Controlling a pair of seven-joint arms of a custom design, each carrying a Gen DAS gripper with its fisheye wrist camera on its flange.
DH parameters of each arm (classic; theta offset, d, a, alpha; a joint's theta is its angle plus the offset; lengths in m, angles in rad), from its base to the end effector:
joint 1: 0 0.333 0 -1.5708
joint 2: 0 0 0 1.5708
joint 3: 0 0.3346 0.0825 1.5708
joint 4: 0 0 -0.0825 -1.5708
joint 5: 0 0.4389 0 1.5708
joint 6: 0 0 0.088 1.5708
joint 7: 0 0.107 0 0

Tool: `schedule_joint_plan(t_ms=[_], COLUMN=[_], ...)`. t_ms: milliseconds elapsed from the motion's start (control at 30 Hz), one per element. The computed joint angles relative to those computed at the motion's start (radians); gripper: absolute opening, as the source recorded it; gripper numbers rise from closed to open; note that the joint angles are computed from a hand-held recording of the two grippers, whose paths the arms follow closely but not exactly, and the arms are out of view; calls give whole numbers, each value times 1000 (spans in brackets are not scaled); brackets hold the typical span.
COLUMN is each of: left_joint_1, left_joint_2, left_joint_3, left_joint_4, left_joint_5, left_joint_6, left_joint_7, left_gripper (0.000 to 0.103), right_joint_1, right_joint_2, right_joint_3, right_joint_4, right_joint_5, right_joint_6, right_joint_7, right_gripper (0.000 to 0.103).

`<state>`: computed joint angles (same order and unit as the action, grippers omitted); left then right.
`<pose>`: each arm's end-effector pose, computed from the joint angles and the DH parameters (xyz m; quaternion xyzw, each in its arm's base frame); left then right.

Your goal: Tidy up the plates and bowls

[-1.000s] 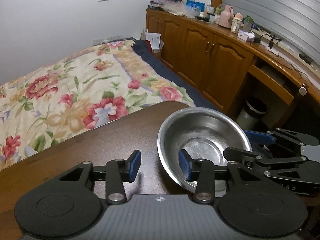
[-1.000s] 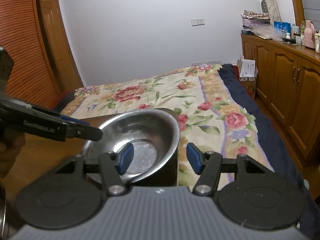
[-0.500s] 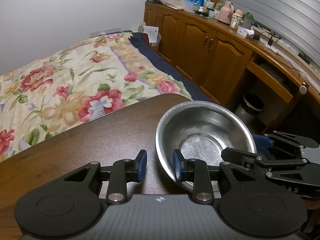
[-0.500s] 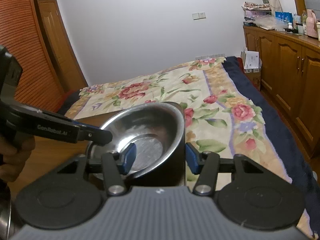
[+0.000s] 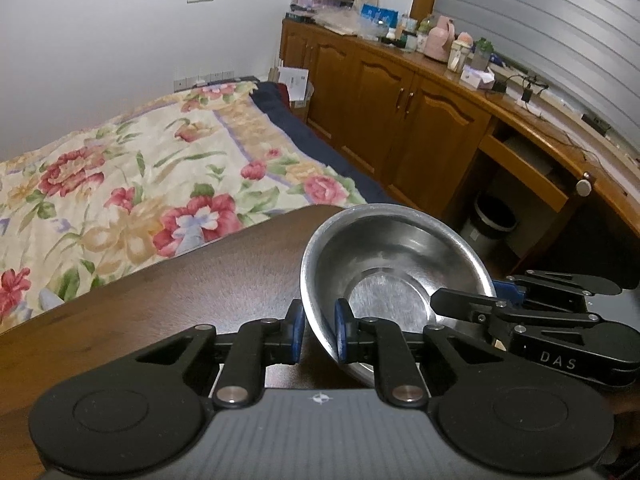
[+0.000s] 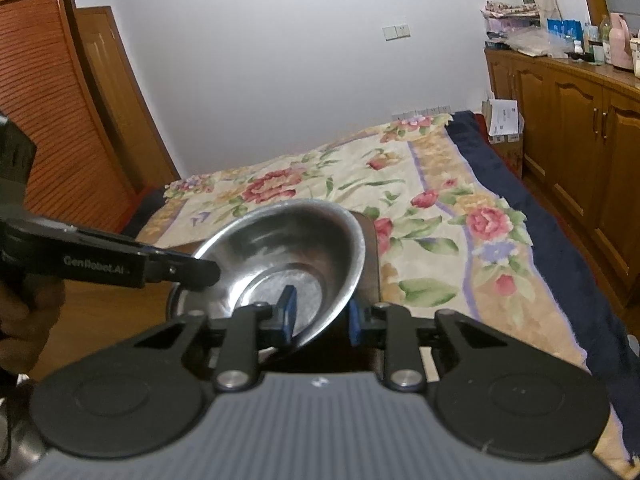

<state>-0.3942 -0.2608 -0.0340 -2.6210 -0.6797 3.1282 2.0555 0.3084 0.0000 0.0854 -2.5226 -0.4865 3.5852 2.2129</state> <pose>0.4638 -0.1519 0.3951 -0.5724 0.7287 -0.3343 0.1719 0.4658 0.2570 0.3744 -0.7032 0.5131 -0.1503 0.4687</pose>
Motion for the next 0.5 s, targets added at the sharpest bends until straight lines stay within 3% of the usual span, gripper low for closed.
schedule_joint_plan(t_ms=[267, 500], left_joint_1=[4, -20], left_joint_2=[-110, -217], left_joint_3=[-12, 9], left_joint_4=[-68, -140], left_joint_5=[53, 114], left_joint_6=[16, 21], left_joint_7=[-45, -90], left_gripper=[17, 18], right_joint_1=[15, 30], right_joint_2=[-63, -116], right_joint_3=[10, 33], right_joint_4=[-42, -79], right_joint_5=[62, 150], right_joint_6=[10, 12], right_joint_7=[-42, -110], right_gripper=[28, 28])
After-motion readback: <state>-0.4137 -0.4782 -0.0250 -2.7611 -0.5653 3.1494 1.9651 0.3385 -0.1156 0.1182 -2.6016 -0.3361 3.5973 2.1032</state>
